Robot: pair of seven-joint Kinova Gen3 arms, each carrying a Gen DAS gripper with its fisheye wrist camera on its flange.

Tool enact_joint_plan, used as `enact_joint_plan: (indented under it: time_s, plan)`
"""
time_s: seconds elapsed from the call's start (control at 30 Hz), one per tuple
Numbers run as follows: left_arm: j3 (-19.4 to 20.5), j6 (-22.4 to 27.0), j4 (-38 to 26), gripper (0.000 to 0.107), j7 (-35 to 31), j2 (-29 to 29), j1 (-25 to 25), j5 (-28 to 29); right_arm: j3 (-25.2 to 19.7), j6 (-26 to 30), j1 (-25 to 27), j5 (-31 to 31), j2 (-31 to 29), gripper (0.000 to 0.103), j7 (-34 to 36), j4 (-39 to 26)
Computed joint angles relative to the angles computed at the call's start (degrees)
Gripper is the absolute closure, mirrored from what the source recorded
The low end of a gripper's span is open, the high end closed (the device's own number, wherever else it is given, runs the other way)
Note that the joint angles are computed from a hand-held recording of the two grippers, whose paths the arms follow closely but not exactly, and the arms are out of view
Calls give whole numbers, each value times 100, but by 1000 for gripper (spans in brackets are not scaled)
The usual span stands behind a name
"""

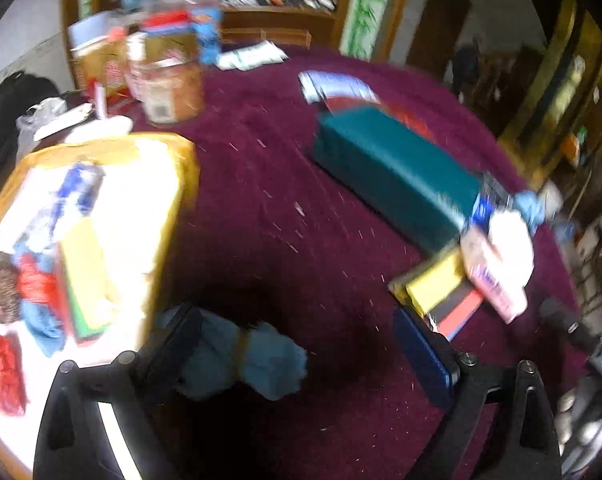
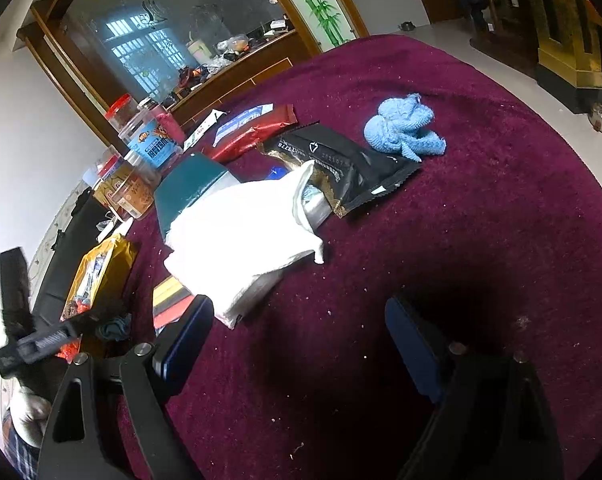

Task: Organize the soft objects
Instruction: 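Grasp the blue knotted cloth with the left tool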

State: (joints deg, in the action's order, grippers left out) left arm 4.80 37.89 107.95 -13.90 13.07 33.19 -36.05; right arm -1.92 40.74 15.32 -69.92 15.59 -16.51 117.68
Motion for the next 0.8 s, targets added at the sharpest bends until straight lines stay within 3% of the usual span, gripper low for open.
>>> enact_joint_plan:
  time_s: [0.1, 0.23, 0.3, 0.37, 0.47, 0.53, 0.67, 0.8]
  plan:
    - [513, -109, -35, 9, -360, 44, -329, -66, -1, -6, -9, 13, 12, 16, -17, -9]
    - [1575, -1030, 383, 9, -1257, -566, -1276, 665, -9, -22, -17, 29, 19, 16, -29, -16]
    - [1788, -1470, 702, 9, -1421, -969, -1560, 967, -15, -28, -15, 23, 20, 16, -25, -12]
    - [1576, -1605, 912, 9, -1212, -1235, -1455, 914, -17, -27, -13, 19, 22, 16, -24, -11]
    - [825, -1344, 988, 8, -513, -1302, -777, 467, -19, -29, -14, 22, 19, 16, -28, -11]
    - [570, -1185, 979, 8, -90, -1165, -561, 223, -16, -23, -13, 33, 15, 16, -40, -17]
    - [-190, -696, 741, 8, 621, -726, 436, -442, -18, -37, -15, 38, 16, 16, -30, -15]
    - [-920, -293, 276, 8, 642, -98, 1381, -843, -16, -5, 1, 28, 29, 16, -42, -25]
